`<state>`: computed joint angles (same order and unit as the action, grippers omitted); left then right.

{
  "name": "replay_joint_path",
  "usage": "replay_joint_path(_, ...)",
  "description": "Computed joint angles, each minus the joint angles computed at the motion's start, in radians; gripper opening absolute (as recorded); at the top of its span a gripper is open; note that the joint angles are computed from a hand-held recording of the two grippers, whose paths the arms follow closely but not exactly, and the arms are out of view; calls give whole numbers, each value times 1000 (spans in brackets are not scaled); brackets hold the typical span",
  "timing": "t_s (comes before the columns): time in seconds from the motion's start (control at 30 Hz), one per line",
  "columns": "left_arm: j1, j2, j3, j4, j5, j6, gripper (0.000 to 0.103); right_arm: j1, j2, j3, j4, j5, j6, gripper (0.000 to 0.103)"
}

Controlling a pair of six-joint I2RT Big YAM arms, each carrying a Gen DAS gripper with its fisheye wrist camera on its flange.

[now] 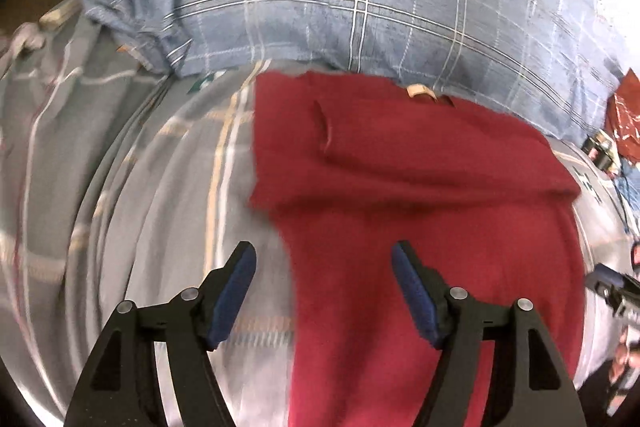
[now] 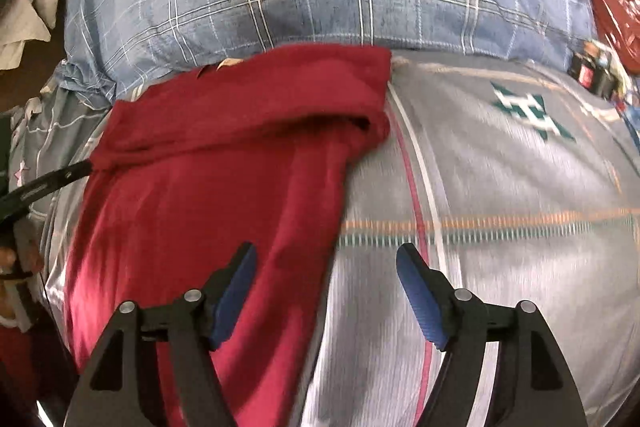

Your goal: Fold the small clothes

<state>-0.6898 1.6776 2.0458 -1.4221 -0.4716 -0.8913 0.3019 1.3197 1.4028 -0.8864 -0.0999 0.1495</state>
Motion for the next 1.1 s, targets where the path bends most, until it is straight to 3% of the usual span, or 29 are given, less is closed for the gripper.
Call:
replay_joint_path(0.2, -87, -105, -136, -20, -22, -108, 71, 0, -77, -108, 45, -75, 69, 71)
replay_joint_path(0.3, -117, -132, -169, -37, -34, -155, 71, 31, -106, -129, 63, -51, 47, 62)
replay_joint_path(0.5, -156, -183, -229, -31, -26, -222, 71, 64, -135, -158, 51, -21, 42, 58)
replay_joint_path(0.57, -170, -201, -249, -24, -23, -235, 71, 62, -175, -194, 63, -57, 45, 58)
replay_joint_path(0.7, -199, -247, -299, 16, 27, -235, 71, 54, -238, -254, 0, -174, 22, 59)
replay_joint_path(0.83, -228, -281, -335, 17, 51, -253, 71, 63, -282, -301, -59, -196, 2, 60)
replay_joint_path(0.97, -243, -317, -383, 36, 86, -301, 71, 43, -330, -364, -69, -326, 38, 68)
replay_joint_path(1.1, -254, -331, -416, 41, 110, -327, 71, 70, -333, -392, -79, -310, 35, 70)
